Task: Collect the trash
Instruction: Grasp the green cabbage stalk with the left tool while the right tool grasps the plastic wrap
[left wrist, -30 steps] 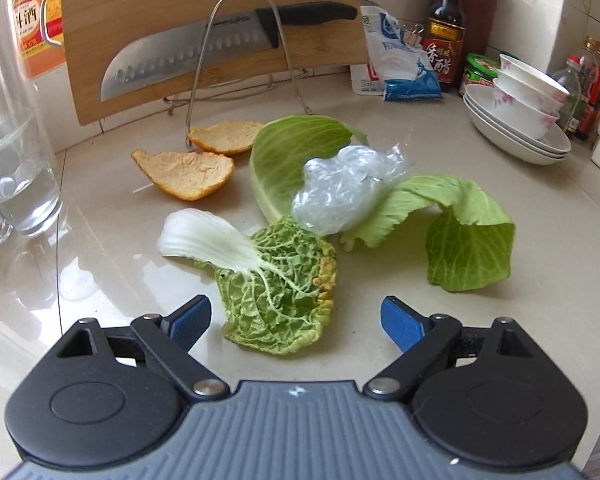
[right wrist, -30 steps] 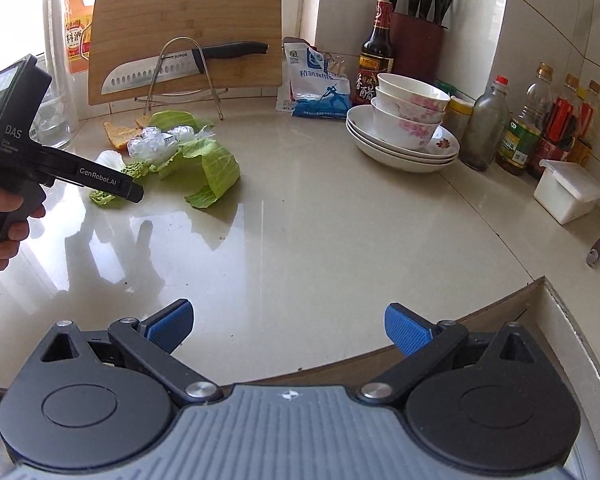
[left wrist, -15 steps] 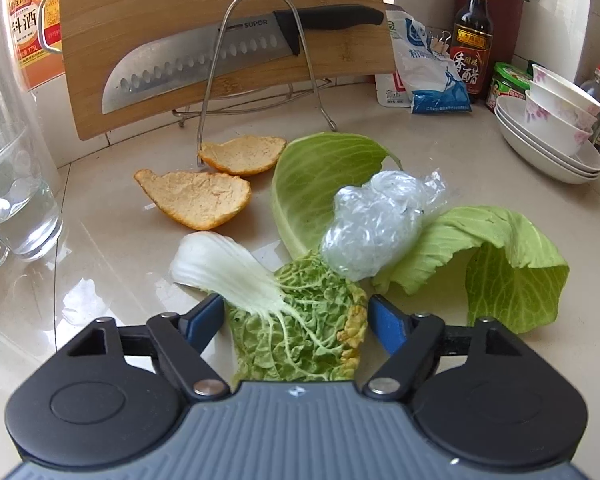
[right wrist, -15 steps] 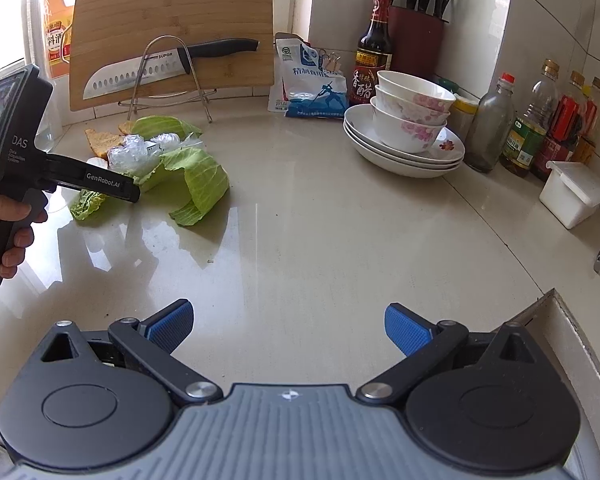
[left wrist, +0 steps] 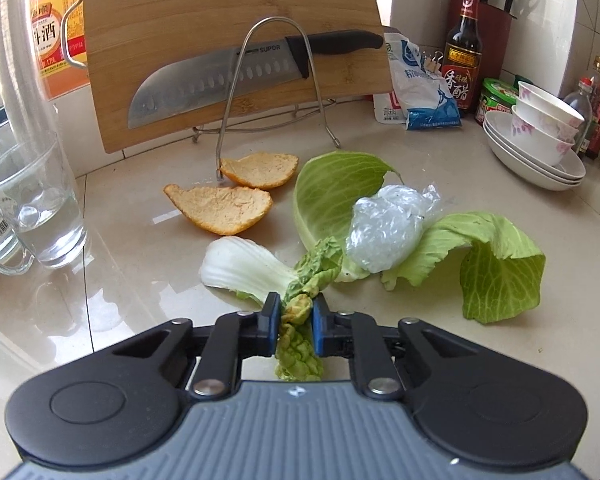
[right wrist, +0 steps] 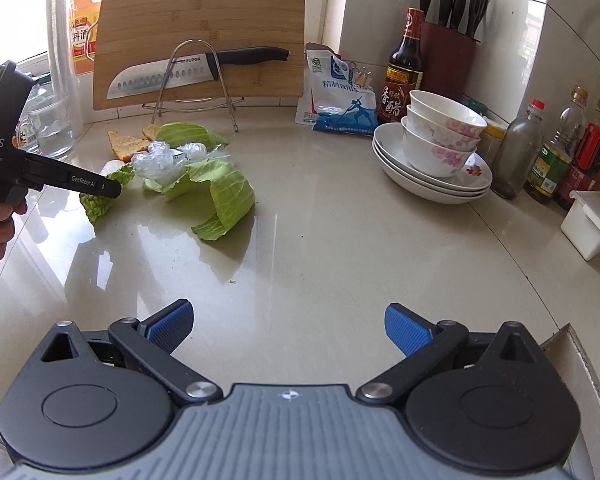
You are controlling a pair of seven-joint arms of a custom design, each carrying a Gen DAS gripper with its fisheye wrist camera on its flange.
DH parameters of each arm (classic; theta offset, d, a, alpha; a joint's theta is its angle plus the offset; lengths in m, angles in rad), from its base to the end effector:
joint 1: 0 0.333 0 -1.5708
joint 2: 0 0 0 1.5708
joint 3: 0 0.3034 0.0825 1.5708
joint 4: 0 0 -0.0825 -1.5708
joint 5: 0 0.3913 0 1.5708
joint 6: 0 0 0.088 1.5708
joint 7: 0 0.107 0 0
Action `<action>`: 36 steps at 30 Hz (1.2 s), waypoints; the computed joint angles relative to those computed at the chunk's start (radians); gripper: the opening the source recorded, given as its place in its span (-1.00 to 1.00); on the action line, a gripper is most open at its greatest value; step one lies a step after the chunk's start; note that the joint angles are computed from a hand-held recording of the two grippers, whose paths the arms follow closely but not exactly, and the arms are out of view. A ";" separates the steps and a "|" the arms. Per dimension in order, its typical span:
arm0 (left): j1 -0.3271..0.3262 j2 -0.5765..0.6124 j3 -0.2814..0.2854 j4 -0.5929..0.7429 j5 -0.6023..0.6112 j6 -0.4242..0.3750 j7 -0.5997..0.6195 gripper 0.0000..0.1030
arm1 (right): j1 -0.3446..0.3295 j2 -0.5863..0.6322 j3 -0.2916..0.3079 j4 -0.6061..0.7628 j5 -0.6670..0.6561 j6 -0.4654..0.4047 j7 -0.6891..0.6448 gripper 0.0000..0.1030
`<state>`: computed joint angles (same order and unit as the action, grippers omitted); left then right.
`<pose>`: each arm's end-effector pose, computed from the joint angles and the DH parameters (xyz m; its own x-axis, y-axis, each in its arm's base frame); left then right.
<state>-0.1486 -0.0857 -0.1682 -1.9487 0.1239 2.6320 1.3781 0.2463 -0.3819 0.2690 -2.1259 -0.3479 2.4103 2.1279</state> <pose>0.5611 -0.1907 0.5920 -0.2121 -0.9773 0.0014 -0.6989 0.1506 -0.6992 0.4287 0.2629 0.6223 0.1245 -0.9891 0.0784 -0.7180 -0.1444 -0.6809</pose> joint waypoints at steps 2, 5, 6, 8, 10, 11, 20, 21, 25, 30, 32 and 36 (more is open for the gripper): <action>-0.004 -0.011 0.004 -0.008 -0.022 0.006 0.038 -0.80 | 0.005 0.008 -0.005 0.007 0.004 0.009 -0.017 1.00; -0.008 -0.032 0.012 -0.020 -0.052 0.010 0.090 -0.87 | 0.015 0.027 -0.012 0.023 0.012 0.028 -0.052 1.00; -0.007 -0.038 0.013 -0.022 -0.054 0.009 0.096 -0.87 | 0.020 0.038 -0.017 0.031 0.020 0.037 -0.069 1.00; -0.007 -0.050 0.018 -0.025 -0.066 0.003 0.119 -0.87 | 0.029 0.058 -0.025 0.046 0.034 0.058 -0.100 1.00; -0.009 -0.063 0.026 -0.031 -0.090 0.000 0.147 -0.87 | 0.040 0.087 -0.034 0.069 0.051 0.081 -0.141 1.00; -0.013 -0.073 0.035 -0.039 -0.119 0.002 0.176 -0.87 | 0.043 0.104 -0.036 0.084 0.053 0.093 -0.159 1.00; -0.024 -0.169 0.076 -0.109 -0.214 -0.040 0.291 -0.87 | 0.107 0.332 -0.090 0.296 0.130 0.183 -0.374 1.00; -0.027 -0.178 0.081 -0.114 -0.225 -0.049 0.303 -0.87 | 0.116 0.364 -0.097 0.329 0.136 0.185 -0.398 1.00; -0.037 -0.203 0.096 -0.131 -0.263 -0.074 0.353 -0.87 | 0.155 0.499 -0.125 0.478 0.154 0.160 -0.492 1.00; -0.041 -0.196 0.105 -0.122 -0.300 -0.090 0.396 -0.87 | 0.198 0.640 -0.166 0.638 0.178 0.093 -0.587 1.00; -0.042 -0.190 0.107 -0.114 -0.316 -0.096 0.418 -0.87 | 0.211 0.682 -0.180 0.689 0.185 0.062 -0.612 0.99; -0.039 -0.175 0.106 -0.098 -0.339 -0.110 0.453 -0.87 | 0.230 0.731 -0.203 0.751 0.192 0.026 -0.640 0.94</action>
